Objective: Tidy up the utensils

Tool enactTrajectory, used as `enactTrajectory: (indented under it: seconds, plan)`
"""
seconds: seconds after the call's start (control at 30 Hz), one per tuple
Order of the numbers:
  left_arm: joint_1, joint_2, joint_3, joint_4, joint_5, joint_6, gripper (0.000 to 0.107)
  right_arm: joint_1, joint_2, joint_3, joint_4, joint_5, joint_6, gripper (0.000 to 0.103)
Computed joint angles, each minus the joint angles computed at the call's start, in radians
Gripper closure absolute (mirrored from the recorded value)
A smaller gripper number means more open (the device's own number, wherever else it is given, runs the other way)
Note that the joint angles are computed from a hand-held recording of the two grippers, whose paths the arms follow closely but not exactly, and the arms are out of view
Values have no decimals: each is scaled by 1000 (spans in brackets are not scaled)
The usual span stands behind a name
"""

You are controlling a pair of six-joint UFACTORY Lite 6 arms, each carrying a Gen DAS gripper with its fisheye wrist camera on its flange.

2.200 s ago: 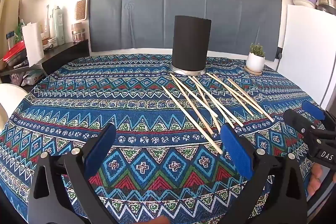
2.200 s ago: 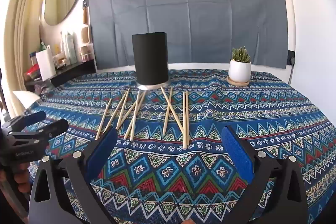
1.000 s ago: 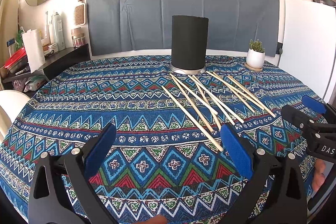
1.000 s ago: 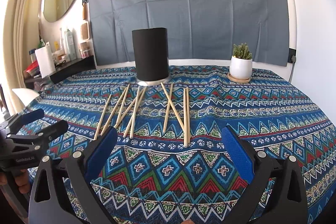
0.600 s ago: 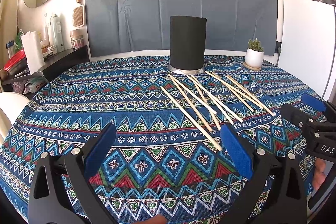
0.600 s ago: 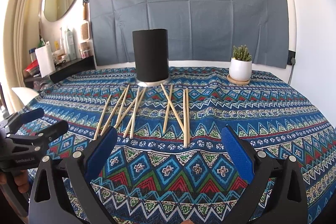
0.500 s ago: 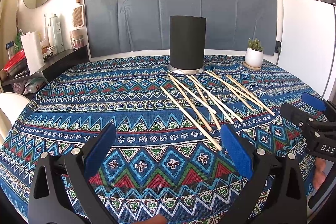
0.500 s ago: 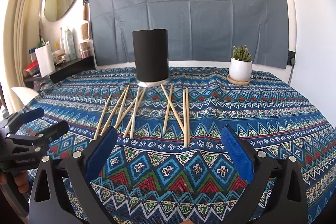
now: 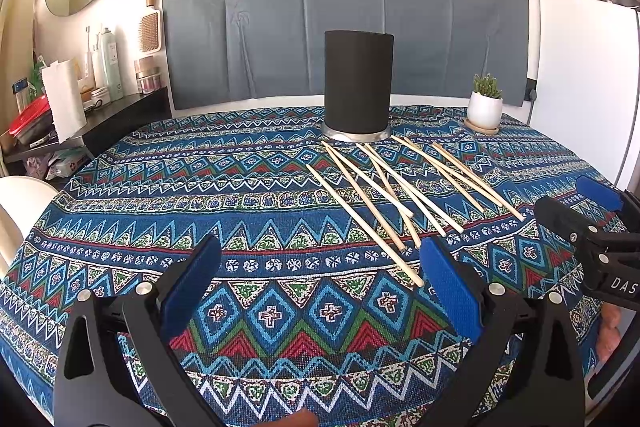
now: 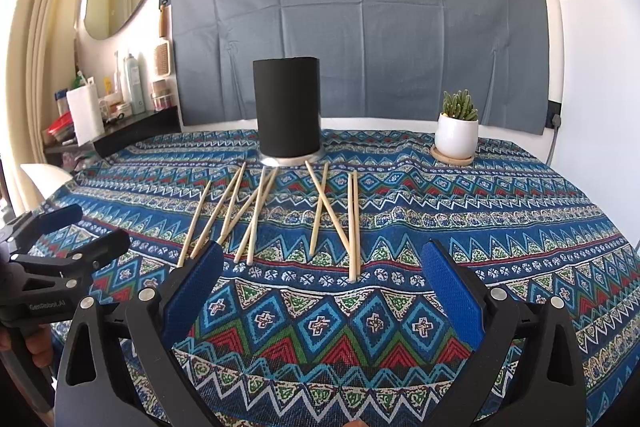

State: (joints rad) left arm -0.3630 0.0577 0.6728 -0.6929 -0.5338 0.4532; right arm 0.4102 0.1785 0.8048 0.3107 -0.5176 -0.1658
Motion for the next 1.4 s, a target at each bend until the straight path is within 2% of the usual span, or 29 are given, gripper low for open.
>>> enactTrajectory:
  seconds: [0.87,1.17,1.3,1.4]
  plan:
    - [-1,1,-3,4,0,-2,10,7,5,1,1,-4,-11,8]
    - [-14,11,7,-53,-5,54,10,22,-2,-13,55,-30,-60,8]
    - [-11,17,25,-60,38,90,10,39,-16,-38,107,-74,-101,8]
    - [-1,16,28,-23,61,71,10,67,-12,-29,205,-83,-205,8]
